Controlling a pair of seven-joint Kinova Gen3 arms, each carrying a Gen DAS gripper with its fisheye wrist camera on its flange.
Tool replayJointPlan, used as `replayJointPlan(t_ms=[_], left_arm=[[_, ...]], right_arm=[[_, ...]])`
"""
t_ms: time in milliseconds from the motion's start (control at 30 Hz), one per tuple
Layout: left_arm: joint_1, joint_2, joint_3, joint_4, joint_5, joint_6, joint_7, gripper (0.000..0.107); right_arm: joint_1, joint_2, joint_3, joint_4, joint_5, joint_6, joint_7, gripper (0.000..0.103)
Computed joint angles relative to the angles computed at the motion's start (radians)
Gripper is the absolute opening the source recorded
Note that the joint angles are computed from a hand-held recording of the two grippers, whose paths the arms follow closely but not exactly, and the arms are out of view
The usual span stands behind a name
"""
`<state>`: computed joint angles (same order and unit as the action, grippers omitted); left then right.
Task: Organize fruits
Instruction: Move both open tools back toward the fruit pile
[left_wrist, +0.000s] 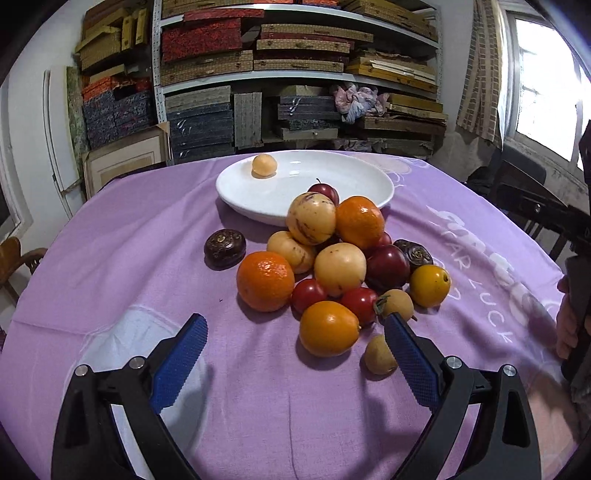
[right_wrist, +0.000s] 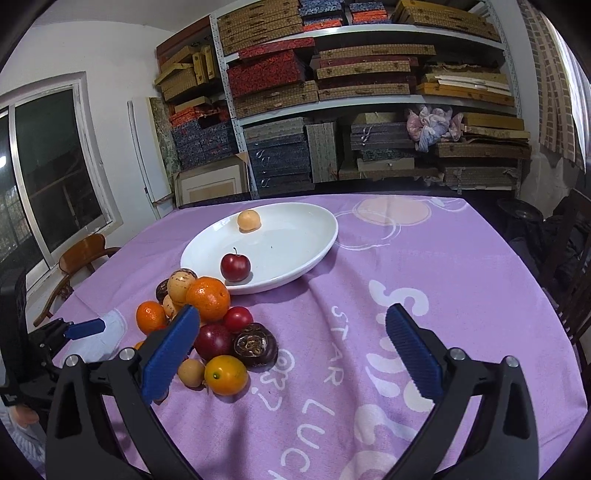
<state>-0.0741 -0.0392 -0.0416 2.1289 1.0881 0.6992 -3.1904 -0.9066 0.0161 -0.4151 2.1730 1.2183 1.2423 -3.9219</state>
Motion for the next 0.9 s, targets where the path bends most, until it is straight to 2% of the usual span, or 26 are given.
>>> replayJointPlan(t_ms=[133, 233, 367, 467, 533, 600, 767, 900], left_arm=[[0.027, -0.002, 0.021, 0.013, 0.002, -0.049, -0.012, 0.097], [0.024, 0.017, 0.013, 0.001, 0.018, -0.015, -0.014, 0.097], [0.011, 0.054, 0.020, -0.042, -0.032, 0.059, 0.049, 0.095], [-0.003, 0.074, 0.027, -0.057, -0.042, 0.100, 0.057, 0.088], [-0.014, 0.089, 0.031, -0.070, -0.041, 0.132, 0.056, 0.070], [-0.016, 0.101, 0.040, -0.080, -0.054, 0.143, 0.067, 0.064], [-0.024, 0.099, 0.049, -0.074, -0.045, 0.152, 0.043, 0.064], [-0.016, 0.095, 0.052, -0.077, -0.096, 0.145, 0.067, 0.064]], right_arm=[[0.007, -0.017, 0.000, 0.017, -0.002, -0.010, -0.038, 0.099], [0.016, -0.019, 0.000, 0.021, -0.009, -0.025, -0.051, 0.099], [0.030, -0.024, 0.005, 0.025, -0.016, -0.052, -0.059, 0.099], [0.033, -0.030, 0.001, 0.030, -0.019, -0.049, -0.072, 0.099], [0.039, -0.038, 0.001, 0.038, -0.014, -0.062, -0.084, 0.099], [0.045, -0.043, 0.001, 0.043, -0.012, -0.075, -0.090, 0.099], [0.053, -0.040, -0.003, 0.041, -0.010, -0.080, -0.084, 0.099], [0.056, -0.039, -0.002, 0.039, -0.013, -0.085, -0.082, 0.099]])
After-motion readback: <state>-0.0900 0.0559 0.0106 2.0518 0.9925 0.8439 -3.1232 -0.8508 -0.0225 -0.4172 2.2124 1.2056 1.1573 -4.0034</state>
